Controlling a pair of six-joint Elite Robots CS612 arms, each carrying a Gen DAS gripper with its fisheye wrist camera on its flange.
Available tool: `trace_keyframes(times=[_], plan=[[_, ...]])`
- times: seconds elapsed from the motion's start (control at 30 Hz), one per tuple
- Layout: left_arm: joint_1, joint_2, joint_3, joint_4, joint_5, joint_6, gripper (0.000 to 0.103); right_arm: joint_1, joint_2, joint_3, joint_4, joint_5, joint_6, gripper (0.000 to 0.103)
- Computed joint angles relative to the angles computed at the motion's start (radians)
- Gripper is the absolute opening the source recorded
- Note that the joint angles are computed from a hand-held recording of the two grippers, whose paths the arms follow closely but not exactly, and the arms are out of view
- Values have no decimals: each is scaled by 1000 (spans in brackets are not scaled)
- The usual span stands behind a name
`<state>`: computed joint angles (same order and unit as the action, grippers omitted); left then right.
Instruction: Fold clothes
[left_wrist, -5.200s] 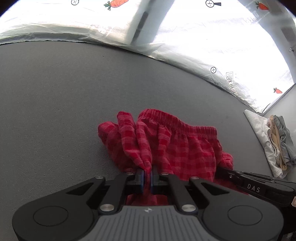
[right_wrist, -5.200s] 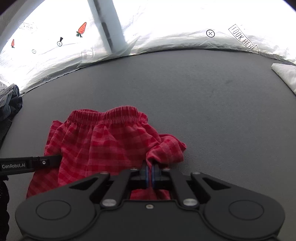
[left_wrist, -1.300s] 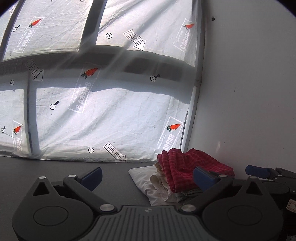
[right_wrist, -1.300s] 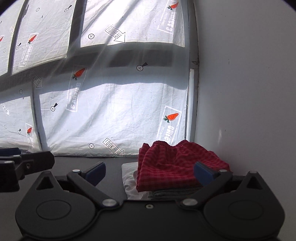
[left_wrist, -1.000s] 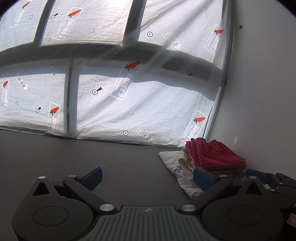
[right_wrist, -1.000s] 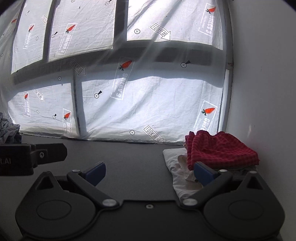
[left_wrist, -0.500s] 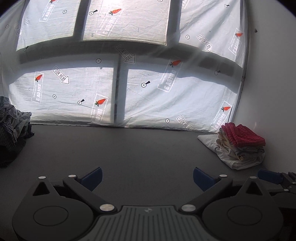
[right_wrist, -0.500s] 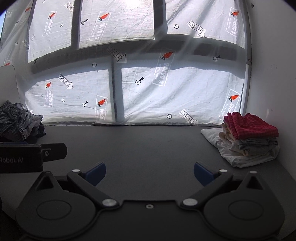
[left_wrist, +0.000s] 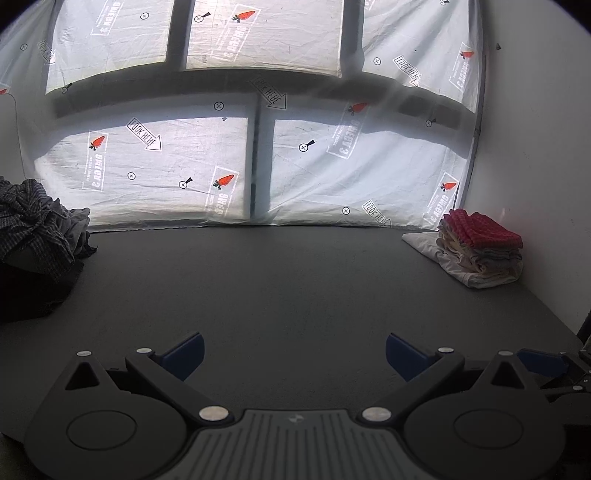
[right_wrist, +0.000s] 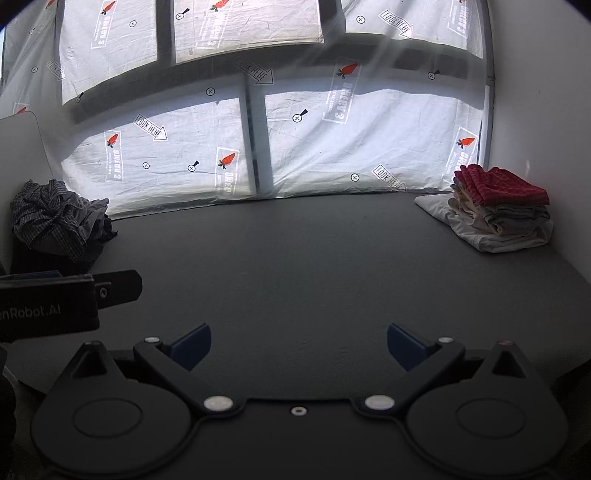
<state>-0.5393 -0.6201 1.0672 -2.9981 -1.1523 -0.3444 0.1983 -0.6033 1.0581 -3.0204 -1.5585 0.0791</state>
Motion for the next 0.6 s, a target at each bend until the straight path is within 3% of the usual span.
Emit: trace_keyframes(times=[0.6], plan=[[-3, -49, 105, -60, 0, -28, 103, 16, -30, 68, -67, -7, -29, 103]])
